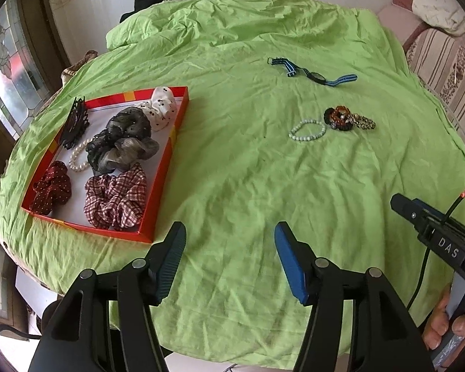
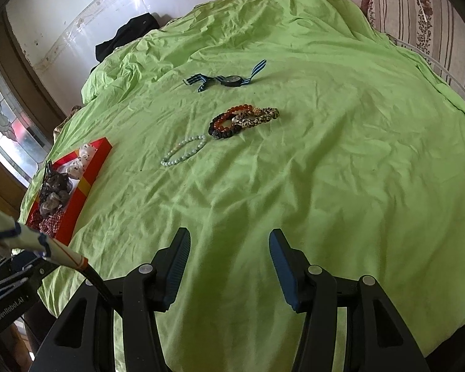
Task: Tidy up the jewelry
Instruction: 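Withdraw both grippers from the tray toward the bracelets on the sheet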
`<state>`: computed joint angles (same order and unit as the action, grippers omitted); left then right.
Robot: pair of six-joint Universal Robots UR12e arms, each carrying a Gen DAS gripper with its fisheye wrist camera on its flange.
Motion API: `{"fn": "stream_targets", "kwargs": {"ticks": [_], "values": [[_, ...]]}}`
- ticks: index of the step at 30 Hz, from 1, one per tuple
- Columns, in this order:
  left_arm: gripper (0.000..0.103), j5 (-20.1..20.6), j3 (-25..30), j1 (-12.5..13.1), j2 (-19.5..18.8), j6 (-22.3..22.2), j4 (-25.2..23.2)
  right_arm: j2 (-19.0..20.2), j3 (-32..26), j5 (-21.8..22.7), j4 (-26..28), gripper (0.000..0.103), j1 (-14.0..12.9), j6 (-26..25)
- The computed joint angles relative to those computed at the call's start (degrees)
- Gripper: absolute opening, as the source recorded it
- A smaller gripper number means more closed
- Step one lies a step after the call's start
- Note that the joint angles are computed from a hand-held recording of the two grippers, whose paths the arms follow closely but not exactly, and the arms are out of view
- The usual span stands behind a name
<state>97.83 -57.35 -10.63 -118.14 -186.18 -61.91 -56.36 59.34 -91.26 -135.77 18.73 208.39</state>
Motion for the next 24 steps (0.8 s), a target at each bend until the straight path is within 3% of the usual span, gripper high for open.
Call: {"fn": "stream_targets", "kwargs": {"ticks": [24], "values": [[0.06,0.09,7.0,-1.27,-5.03,2.44,-5.99,-0.31,0.53,-1.39,-0.64,0.06,-2.27,0.17]]}}
